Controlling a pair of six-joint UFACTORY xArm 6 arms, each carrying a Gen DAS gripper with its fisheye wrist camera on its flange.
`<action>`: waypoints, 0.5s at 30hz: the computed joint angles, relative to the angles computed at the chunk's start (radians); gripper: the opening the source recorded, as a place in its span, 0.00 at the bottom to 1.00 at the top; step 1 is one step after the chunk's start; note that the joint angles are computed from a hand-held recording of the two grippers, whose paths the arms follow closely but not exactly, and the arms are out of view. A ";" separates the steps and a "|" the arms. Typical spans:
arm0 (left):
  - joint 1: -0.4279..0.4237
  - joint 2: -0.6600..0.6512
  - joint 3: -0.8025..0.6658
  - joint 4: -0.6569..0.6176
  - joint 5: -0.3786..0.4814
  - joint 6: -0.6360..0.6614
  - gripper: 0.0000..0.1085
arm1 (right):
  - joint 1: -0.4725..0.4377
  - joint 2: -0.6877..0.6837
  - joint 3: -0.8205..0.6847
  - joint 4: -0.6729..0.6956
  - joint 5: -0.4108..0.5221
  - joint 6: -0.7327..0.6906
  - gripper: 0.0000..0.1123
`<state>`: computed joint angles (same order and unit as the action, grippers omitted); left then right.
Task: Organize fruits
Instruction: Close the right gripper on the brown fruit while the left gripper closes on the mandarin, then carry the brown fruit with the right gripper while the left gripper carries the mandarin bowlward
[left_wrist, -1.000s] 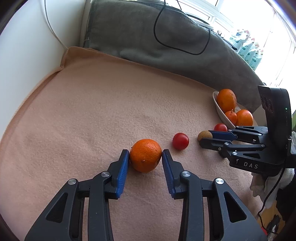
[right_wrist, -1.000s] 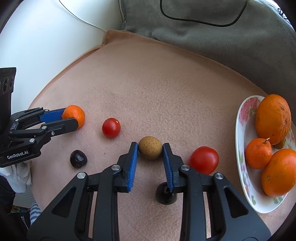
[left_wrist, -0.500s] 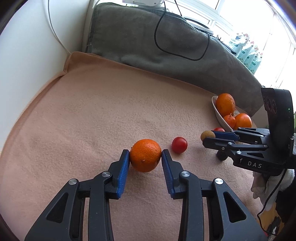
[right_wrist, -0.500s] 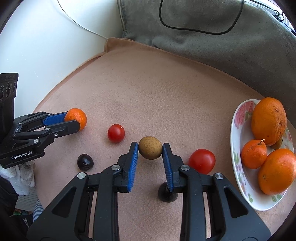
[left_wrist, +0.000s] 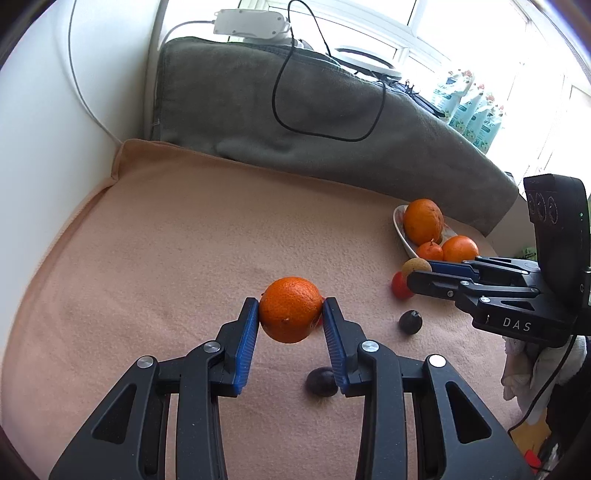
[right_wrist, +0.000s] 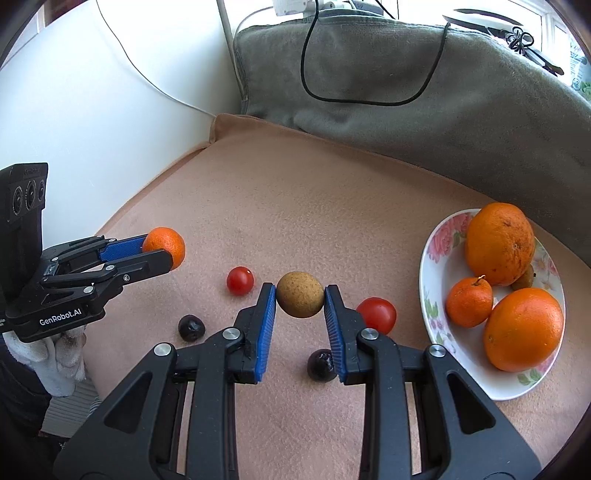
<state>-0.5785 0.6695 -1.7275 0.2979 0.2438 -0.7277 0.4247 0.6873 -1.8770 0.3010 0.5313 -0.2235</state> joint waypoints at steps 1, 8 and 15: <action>-0.003 0.003 -0.009 -0.001 0.001 0.005 0.31 | -0.002 -0.016 0.022 0.008 -0.012 -0.004 0.25; -0.028 0.040 -0.091 -0.027 0.014 0.054 0.31 | -0.023 -0.116 0.163 0.057 -0.094 -0.029 0.25; -0.055 0.113 -0.214 -0.114 0.050 0.151 0.31 | -0.049 -0.214 0.300 0.121 -0.165 -0.059 0.25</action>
